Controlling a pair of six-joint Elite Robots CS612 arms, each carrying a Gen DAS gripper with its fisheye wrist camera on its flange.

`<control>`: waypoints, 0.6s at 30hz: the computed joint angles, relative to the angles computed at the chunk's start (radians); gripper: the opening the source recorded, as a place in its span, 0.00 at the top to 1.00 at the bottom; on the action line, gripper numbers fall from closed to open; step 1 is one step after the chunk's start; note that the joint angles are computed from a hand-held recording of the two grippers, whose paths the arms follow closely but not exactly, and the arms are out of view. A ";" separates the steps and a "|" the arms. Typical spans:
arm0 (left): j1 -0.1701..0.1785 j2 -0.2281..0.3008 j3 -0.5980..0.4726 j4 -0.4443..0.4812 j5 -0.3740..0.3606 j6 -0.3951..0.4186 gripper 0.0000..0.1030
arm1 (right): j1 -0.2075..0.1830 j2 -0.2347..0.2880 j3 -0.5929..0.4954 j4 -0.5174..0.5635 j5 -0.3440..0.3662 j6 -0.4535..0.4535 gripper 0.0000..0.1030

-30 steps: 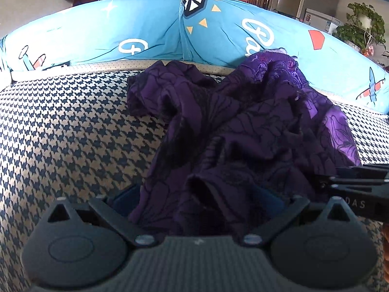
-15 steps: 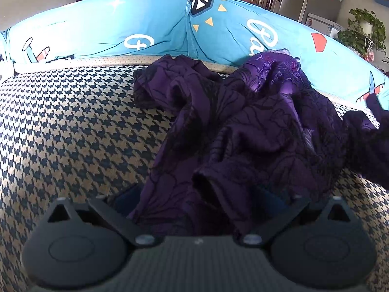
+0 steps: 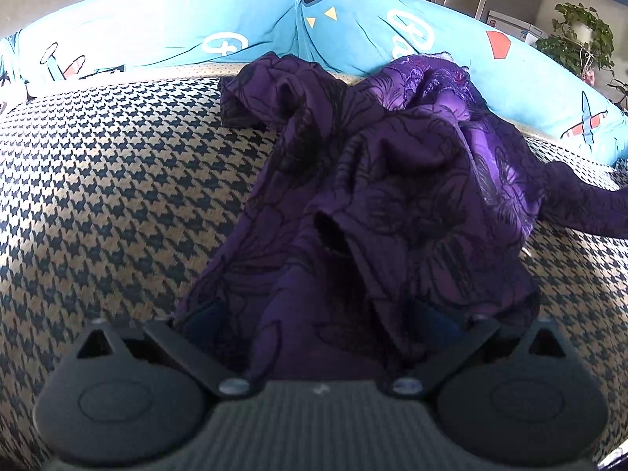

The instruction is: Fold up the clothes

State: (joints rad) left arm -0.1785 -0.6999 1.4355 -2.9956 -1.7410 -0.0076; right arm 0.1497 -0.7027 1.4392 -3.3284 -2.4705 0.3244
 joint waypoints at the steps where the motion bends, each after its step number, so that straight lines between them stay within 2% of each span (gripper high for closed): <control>1: 0.001 -0.003 0.006 -0.001 0.000 0.003 0.00 | 0.003 0.004 -0.003 -0.018 -0.009 -0.018 0.74; 4: 0.002 -0.011 0.024 -0.004 0.000 0.013 0.00 | 0.013 0.014 -0.010 -0.080 -0.007 -0.078 0.60; 6: 0.002 -0.016 0.035 -0.004 0.010 0.024 0.00 | 0.022 0.023 -0.018 -0.122 0.001 -0.128 0.45; 10: 0.002 -0.026 0.059 -0.022 0.020 0.045 0.00 | 0.033 0.031 -0.019 -0.190 0.085 -0.227 0.42; 13: 0.006 -0.032 0.070 -0.029 0.021 0.042 0.00 | 0.030 0.015 0.011 -0.189 0.235 -0.237 0.42; 18: 0.016 -0.037 0.080 -0.036 0.026 0.024 0.00 | 0.034 0.000 0.043 -0.147 0.426 -0.239 0.42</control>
State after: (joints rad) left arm -0.1626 -0.7366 1.5157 -3.0318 -1.7153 0.0162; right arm 0.1839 -0.7027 1.4820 -3.4757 -2.0448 0.0853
